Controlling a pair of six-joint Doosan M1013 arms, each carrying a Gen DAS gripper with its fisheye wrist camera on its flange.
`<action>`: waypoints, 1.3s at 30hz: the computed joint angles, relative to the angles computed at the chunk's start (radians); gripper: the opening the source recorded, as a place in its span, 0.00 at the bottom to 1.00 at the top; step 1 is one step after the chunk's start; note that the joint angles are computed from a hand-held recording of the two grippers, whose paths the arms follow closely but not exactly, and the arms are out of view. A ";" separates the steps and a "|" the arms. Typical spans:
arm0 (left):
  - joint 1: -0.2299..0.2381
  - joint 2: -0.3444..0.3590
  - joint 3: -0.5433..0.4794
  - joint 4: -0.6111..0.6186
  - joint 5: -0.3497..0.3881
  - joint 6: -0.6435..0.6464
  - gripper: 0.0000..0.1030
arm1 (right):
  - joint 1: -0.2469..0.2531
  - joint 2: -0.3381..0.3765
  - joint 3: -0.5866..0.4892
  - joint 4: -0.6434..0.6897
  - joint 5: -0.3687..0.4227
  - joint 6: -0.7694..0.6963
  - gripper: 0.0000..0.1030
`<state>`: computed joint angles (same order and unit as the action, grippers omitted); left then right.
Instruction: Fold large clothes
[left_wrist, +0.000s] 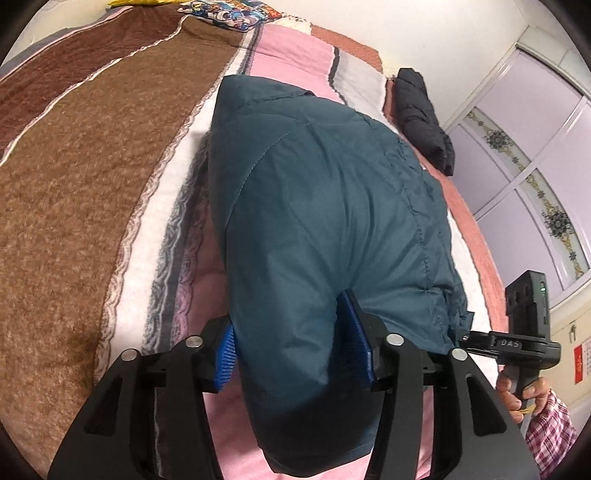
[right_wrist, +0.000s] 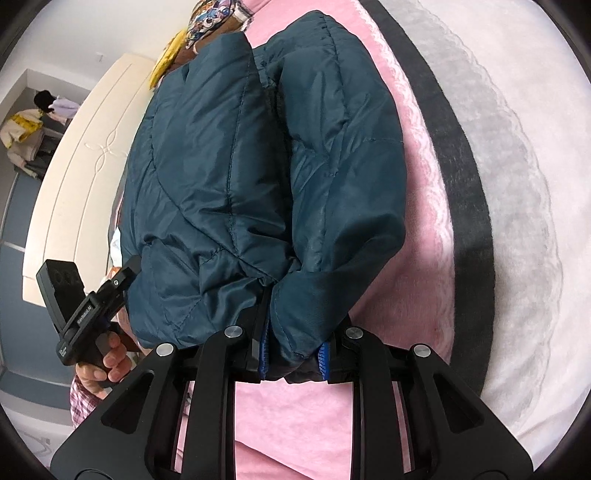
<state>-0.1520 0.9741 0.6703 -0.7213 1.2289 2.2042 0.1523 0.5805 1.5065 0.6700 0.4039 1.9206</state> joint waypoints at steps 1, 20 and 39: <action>-0.003 -0.002 0.000 0.022 -0.005 -0.013 0.54 | 0.004 0.004 -0.011 -0.027 0.005 0.030 0.21; -0.018 -0.168 0.216 0.212 -0.333 -0.001 0.66 | 0.039 -0.044 0.001 -0.354 0.007 0.339 0.45; -0.022 -0.314 0.454 0.223 -0.476 0.051 0.66 | 0.183 -0.092 0.007 -1.047 0.198 0.854 0.48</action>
<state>-0.1744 0.6596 1.1245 -0.4981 0.7527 2.2552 0.3357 0.4882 1.5133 -0.3770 0.6018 2.7746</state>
